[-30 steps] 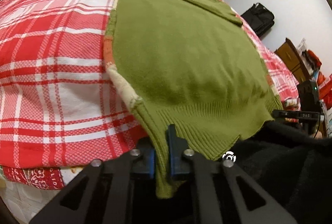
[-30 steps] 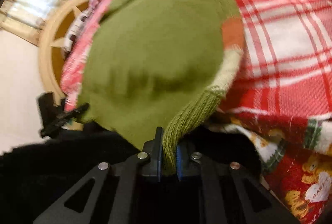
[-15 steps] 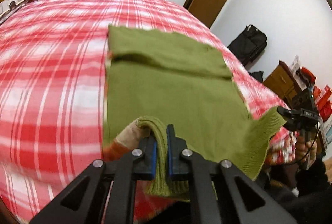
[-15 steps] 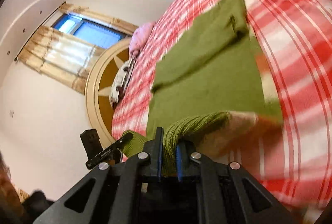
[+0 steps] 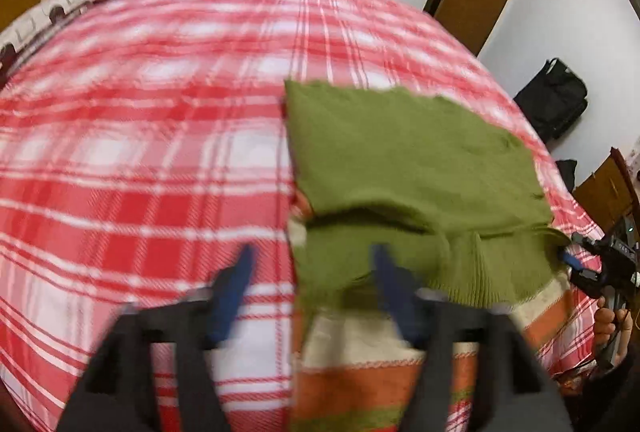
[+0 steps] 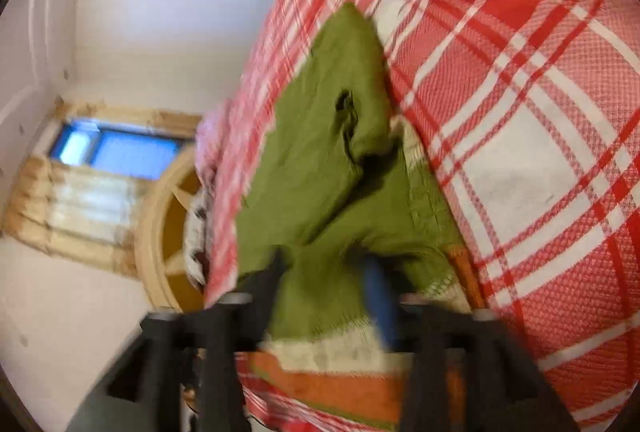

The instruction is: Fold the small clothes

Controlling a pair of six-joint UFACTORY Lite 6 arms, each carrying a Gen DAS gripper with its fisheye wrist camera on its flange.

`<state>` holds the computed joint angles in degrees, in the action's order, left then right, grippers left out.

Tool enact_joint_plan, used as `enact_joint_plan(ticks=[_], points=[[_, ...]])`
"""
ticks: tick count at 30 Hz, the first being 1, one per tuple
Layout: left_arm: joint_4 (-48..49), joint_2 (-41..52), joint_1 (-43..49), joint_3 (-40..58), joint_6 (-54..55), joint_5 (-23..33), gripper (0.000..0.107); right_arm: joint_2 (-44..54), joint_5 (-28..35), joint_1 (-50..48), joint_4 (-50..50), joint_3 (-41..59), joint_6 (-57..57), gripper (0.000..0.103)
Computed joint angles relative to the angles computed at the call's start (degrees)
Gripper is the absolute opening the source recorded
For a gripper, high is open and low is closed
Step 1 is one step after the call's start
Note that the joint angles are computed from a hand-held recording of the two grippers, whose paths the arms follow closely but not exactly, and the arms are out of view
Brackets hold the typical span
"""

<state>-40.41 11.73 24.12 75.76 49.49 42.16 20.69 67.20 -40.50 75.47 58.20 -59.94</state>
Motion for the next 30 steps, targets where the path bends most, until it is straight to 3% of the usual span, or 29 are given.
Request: enact_joint_plan(ticks=[3,6,12,15,18,19,21,23,30], points=[[-5.9,-3.2,3.4,-2.4,8.3,-0.2,0.081,-1.7,2.1,-1.7,0.7,0.1,-1.7,0.084],[-8.2,-3.5,2.3,-3.8,14.9,-3.8,0.081,-9.1,-0.5,-2.5,-1.3,-2.7,-4.5,0.084],[-7.3,-2.6,-4.8,-7.0,18.7,-12.9,0.080,-30.5,-20.2,6.4,-6.8,-14.9,-11.5,0.084],[-7.3,0.4,-8.0,-6.3,18.2,-15.2,0.077,-35.6,-24.6,8.4,-8.2,-18.2,-13.7,0.084],[-7.0,1.0,-10.7,-7.6,19.5,-17.7,0.067,-36.0,-27.6,9.5,-9.9,-19.3,-15.1,0.083],[-7.1,0.5,-11.3,-8.6,20.0,-18.4,0.066,-35.3,-28.0,9.5,-10.3,-18.8,-15.4,0.081],[-7.5,0.4,-11.9,-9.4,21.0,-18.6,0.053,-33.3,-29.5,11.0,-12.0,-17.6,-14.6,0.065],[-8.0,0.6,-12.0,-9.7,21.4,-17.8,0.047,-30.6,-31.3,12.9,-12.2,-16.2,-14.7,0.064],[-6.6,3.5,-10.6,-6.4,18.0,-13.6,0.048,-22.3,-41.7,20.4,-12.4,-11.9,-15.1,0.064]])
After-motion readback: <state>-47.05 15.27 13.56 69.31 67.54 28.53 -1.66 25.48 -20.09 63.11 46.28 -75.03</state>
